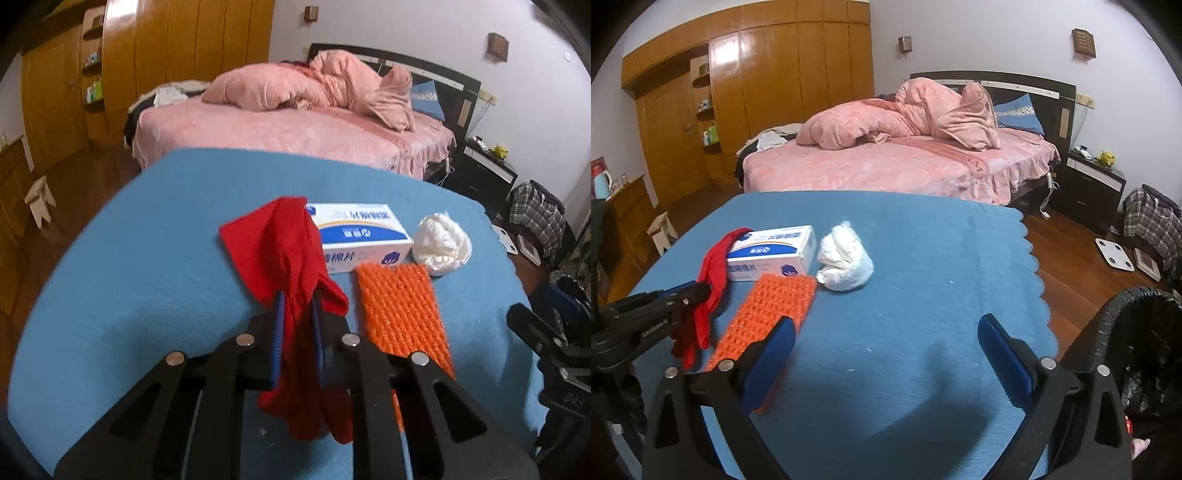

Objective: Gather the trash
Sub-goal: 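Grasp the red cloth with the left tool while the right tool grasps the orange mesh pad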

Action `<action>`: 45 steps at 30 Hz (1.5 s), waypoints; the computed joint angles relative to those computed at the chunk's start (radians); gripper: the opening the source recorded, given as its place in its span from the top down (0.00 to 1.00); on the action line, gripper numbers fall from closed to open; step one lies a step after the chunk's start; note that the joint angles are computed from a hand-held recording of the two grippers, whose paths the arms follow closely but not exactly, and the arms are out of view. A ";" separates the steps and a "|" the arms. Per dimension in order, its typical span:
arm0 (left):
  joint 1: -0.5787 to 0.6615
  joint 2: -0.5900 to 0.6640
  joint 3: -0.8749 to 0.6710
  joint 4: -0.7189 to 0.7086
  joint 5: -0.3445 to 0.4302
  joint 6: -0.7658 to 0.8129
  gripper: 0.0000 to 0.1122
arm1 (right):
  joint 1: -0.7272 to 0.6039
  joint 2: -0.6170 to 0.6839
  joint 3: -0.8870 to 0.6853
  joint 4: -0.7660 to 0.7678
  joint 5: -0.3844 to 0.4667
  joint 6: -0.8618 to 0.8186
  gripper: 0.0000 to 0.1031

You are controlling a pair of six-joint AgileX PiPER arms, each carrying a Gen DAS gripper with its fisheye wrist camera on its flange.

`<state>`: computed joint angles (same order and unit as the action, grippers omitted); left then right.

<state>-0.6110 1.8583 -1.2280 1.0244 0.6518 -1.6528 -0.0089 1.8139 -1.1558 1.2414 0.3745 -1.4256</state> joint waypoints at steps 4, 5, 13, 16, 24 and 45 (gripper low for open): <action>-0.015 -0.063 0.064 0.020 0.032 -0.036 0.88 | 0.033 -0.004 0.001 -0.017 0.009 0.039 0.06; -0.017 -0.076 0.080 0.019 0.039 -0.043 0.88 | 0.044 -0.003 0.000 -0.032 0.011 0.058 0.06; 0.011 -0.123 0.183 0.019 0.034 -0.079 0.88 | 0.148 0.022 -0.012 -0.178 -0.021 0.212 0.15; 0.026 -0.123 0.188 0.002 0.013 -0.064 0.88 | 0.173 0.040 -0.033 -0.300 -0.025 0.339 0.19; 0.041 -0.107 0.179 -0.036 -0.039 -0.003 0.83 | 0.167 0.081 -0.080 -0.394 0.073 0.422 0.68; 0.065 -0.071 0.152 -0.122 -0.110 0.116 0.89 | 0.107 0.040 -0.048 -0.239 0.104 0.284 0.90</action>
<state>-0.5460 1.7870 -1.0758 0.9024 0.5417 -1.5365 0.0978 1.8542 -1.2042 1.0021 0.4787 -1.1414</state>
